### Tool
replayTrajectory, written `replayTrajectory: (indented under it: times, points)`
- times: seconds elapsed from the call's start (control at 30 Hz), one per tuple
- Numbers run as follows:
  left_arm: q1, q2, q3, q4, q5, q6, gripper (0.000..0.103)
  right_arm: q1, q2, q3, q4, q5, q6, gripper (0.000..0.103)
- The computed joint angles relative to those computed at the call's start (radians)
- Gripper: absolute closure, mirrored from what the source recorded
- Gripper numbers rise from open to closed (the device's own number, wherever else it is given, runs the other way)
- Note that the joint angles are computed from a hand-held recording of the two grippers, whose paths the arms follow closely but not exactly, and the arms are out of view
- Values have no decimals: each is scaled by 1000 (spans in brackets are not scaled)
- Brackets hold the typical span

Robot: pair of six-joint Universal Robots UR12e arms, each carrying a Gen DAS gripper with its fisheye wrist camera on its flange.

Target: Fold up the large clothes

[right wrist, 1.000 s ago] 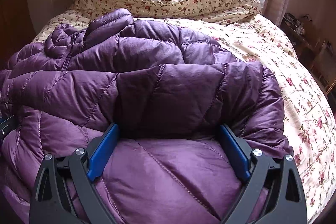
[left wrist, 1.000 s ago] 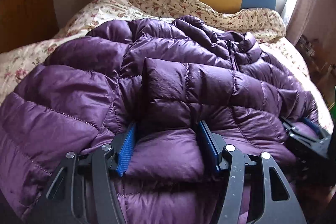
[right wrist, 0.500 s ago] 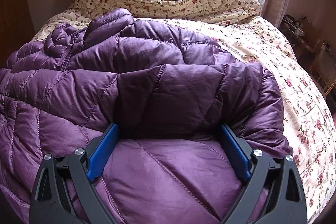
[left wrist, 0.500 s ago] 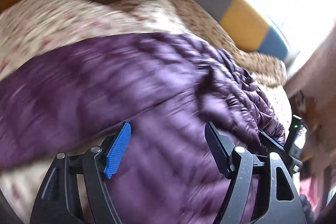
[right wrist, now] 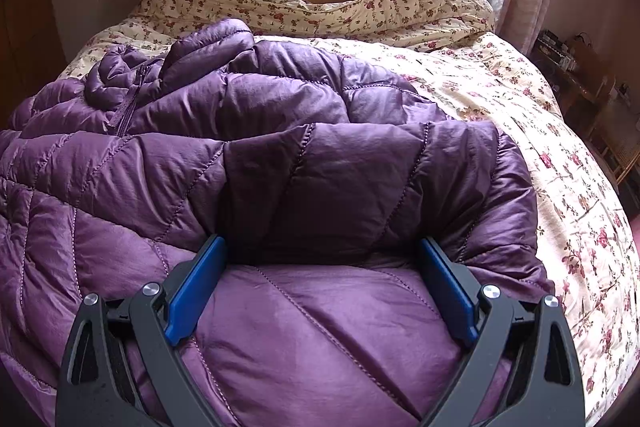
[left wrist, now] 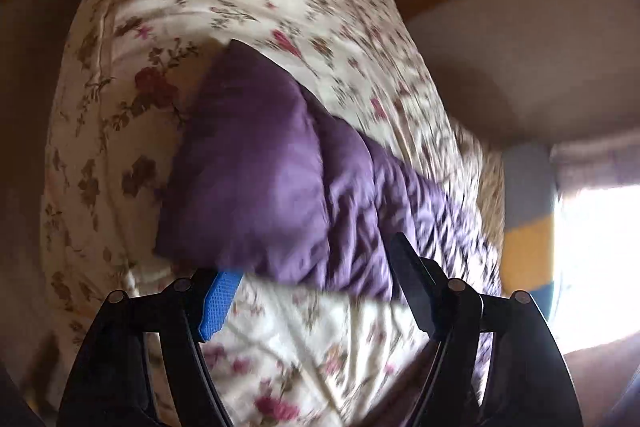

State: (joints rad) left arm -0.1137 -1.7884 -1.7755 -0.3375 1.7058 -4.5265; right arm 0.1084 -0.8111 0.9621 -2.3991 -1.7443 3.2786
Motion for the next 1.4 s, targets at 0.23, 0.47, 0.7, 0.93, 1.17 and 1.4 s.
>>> replayTrajectory:
  times: [0.23, 0.47, 0.7, 0.93, 1.17, 1.4]
  points:
    - [3, -32, 76, -105, 64, 64, 91, 0, -1, 2, -2, -1, 0, 8]
    - [-27, -131, 262, -108, 84, 385, 91, 0, 0, 1, -1, -1, 1, 8]
    - [-58, -284, 500, -130, -71, 571, 91, 0, 1, -1, -1, -1, 1, 8]
    - [-104, -468, 782, -225, -260, 691, 91, 0, 0, 1, -2, 3, 4, 8]
    - [-144, -640, 1063, -345, -411, 773, 91, 0, 1, -2, -2, 5, 7, 8]
    - [-173, -809, 1359, -472, -585, 856, 91, -1, 4, -9, 1, 13, 13, 8]
